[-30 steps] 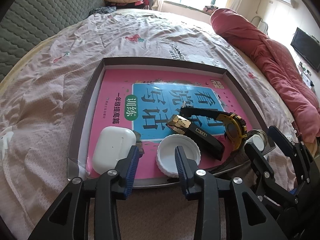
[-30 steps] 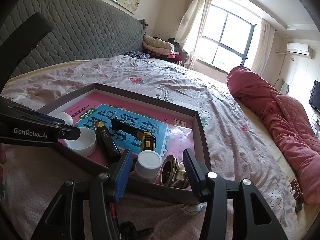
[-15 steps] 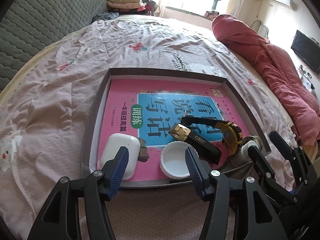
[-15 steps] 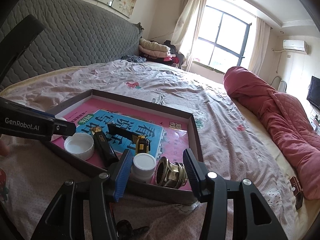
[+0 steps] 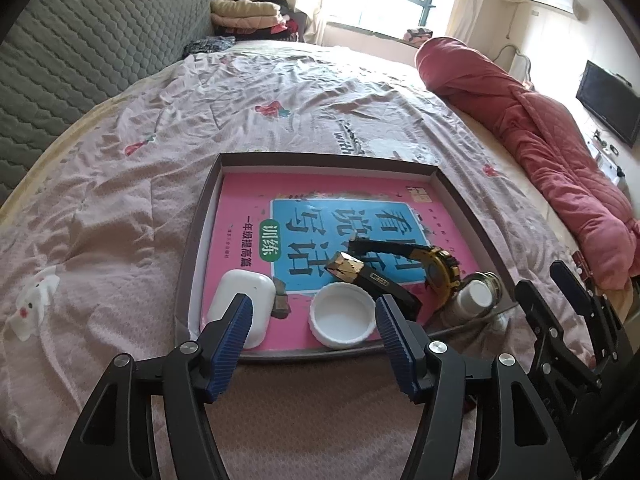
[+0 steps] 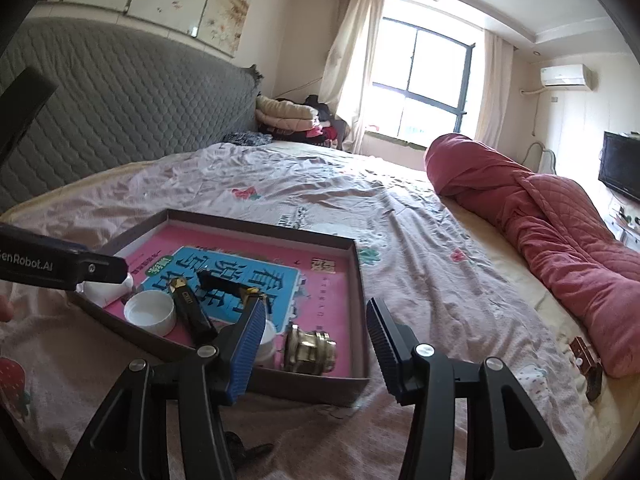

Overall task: Organize rigid objects
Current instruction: 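Withdraw both open tools from the box toward the red lighter and black clip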

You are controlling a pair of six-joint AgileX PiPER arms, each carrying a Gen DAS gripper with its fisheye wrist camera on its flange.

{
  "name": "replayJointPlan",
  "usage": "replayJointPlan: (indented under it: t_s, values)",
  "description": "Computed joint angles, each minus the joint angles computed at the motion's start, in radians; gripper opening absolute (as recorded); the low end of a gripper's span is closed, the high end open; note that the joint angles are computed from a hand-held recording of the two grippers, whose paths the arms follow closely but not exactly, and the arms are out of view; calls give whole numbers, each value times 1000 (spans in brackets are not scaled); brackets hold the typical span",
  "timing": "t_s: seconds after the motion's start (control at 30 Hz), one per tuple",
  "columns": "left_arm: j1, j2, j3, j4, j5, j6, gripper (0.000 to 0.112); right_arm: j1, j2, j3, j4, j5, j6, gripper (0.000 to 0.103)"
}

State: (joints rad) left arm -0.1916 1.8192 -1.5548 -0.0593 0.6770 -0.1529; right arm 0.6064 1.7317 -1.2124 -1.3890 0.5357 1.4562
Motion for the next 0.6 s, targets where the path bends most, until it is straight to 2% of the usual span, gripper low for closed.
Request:
replayJointPlan:
  t_s: [0.23, 0.6]
  values:
    - [-31, -56, 34, 14, 0, -6, 66, 6, -77, 67, -17, 32, 48, 52]
    - [-75, -140, 69, 50, 19, -33, 66, 61, -151, 129, 28, 71, 22, 53]
